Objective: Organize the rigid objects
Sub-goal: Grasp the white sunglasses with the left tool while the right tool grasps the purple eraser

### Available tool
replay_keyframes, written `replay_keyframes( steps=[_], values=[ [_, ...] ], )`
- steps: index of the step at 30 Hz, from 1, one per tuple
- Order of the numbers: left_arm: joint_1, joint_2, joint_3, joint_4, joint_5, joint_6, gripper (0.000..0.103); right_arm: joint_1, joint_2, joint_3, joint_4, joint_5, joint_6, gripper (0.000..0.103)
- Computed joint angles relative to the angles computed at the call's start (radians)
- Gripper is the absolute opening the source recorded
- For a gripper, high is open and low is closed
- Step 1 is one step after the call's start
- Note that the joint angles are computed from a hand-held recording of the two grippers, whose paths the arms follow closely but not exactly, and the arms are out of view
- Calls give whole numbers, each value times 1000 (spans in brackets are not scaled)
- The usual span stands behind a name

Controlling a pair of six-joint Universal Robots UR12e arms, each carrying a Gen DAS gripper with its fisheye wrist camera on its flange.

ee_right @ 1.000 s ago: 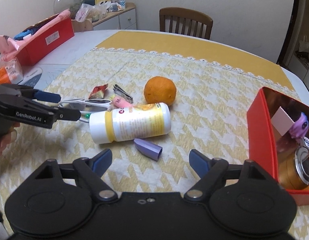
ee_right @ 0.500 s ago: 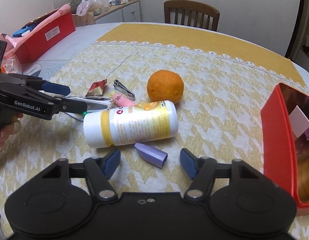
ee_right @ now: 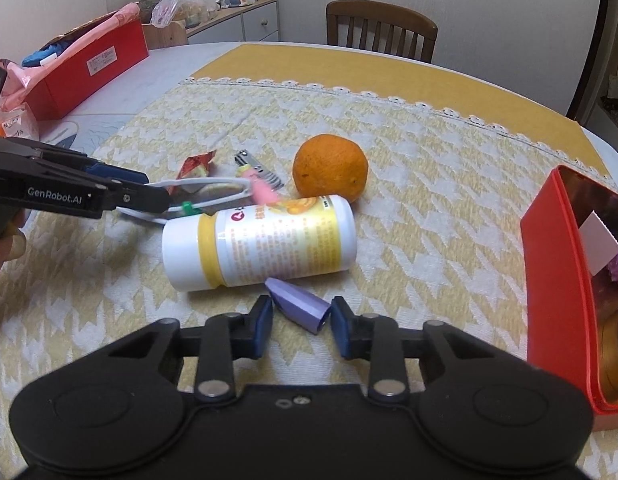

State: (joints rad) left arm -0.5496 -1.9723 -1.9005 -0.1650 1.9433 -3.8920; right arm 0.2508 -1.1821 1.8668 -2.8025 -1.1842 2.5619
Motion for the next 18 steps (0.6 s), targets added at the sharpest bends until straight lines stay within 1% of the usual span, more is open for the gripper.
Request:
replay_keyframes(
  steps=[1, 4, 6, 8, 14, 18],
  values=[
    [-2, 1, 1, -5, 3, -3, 36, -1, -1, 1, 1, 4, -1, 31],
    [-12, 4, 9, -29, 29, -15, 26, -4, -6, 9, -6, 10, -5, 31],
    [-18, 8, 13, -37, 45, -27, 13, -6, -12, 15, -13, 12, -8, 31],
    [-25, 13, 16, -51, 60, -43, 8, -11, -19, 26, -22, 19, -6, 31],
    [-44, 30, 11, -36, 100, -60, 6, -29, -42, 51, -37, 43, 13, 31],
    [-56, 34, 21, -69, 112, -43, 6, -42, -58, 65, -52, 63, 35, 31]
  ],
)
